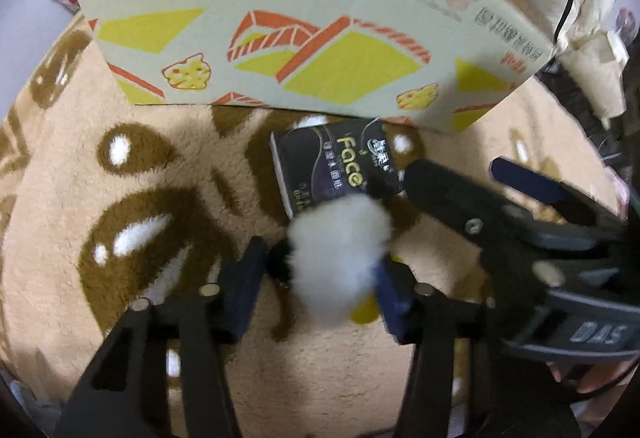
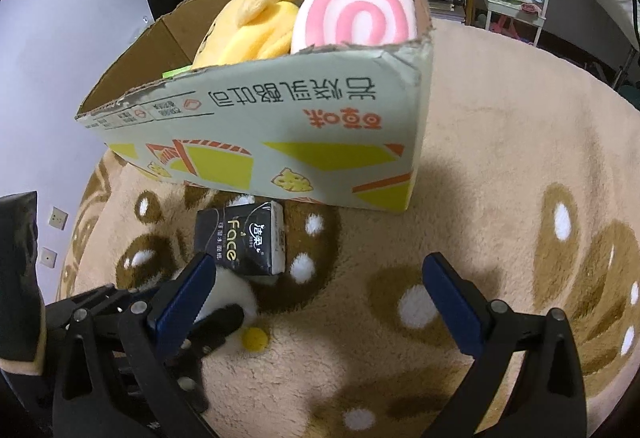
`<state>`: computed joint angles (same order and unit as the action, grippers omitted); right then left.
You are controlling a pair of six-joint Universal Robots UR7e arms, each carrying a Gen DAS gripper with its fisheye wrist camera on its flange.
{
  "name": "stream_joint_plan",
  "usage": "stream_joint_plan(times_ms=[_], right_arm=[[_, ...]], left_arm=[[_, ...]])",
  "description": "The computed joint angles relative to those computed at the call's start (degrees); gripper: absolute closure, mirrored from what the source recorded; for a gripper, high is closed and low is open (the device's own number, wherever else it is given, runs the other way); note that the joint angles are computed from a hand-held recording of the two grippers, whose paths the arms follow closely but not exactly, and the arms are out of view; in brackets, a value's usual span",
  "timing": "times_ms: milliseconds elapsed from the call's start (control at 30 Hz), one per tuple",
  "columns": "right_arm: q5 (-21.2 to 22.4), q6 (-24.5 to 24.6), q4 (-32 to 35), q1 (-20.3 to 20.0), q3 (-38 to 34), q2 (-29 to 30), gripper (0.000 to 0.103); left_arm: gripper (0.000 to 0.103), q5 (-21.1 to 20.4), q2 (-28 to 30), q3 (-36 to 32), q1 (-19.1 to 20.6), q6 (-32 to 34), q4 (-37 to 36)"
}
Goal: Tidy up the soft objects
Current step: 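Grasp the white fluffy chick with the left tool while the right tool grasps the black Face pack, then lift the white chick over the box while the right tool carries the black Face pack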
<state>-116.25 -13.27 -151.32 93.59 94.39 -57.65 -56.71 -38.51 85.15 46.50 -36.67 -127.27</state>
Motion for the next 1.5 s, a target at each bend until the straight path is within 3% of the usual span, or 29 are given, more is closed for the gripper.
stream_joint_plan(times_ms=[133, 333, 400, 500, 633, 800, 1100, 1200, 1500], right_arm=[[0.7, -0.3, -0.1, 0.1, -0.2, 0.3, 0.000], [4.1, -2.2, 0.3, 0.3, -0.3, 0.4, 0.000], [5.4, -2.3, 1.6, 0.4, -1.0, 0.6, 0.001], [7.6, -2.0, 4.4, 0.3, -2.4, 1.1, 0.011], [6.5, -3.1, 4.7, 0.7, -3.1, 2.6, 0.021], [6.9, -3.5, 5.8, 0.7, -4.7, 4.3, 0.026], [4.0, -3.8, 7.1, 1.3, -8.0, 8.5, 0.027], [2.1, -3.6, 6.7, 1.7, -8.1, 8.9, 0.034], [2.4, -2.6, 6.3, 1.5, -7.6, 8.0, 0.037]], left_arm=[[0.060, 0.1, -1.0, 1.2, -0.2, -0.3, -1.7], [0.060, 8.0, -1.7, 1.1, -1.5, -5.6, 5.3], [0.060, 8.4, -2.0, 0.9, -1.0, -8.2, 7.0], [0.060, 7.0, -2.8, 1.6, -0.1, -8.8, 4.9], [0.060, 10.5, -3.0, 1.1, -0.4, -9.2, 7.6], [0.060, 9.3, -3.4, 0.2, 0.7, -9.4, 8.5], [0.060, 10.0, -0.8, -1.7, 1.1, -9.6, 8.6], [0.060, 10.1, 0.0, -1.5, 1.0, -9.7, 7.6], [0.062, 11.0, -1.3, 0.4, 0.0, -10.4, 7.1]])
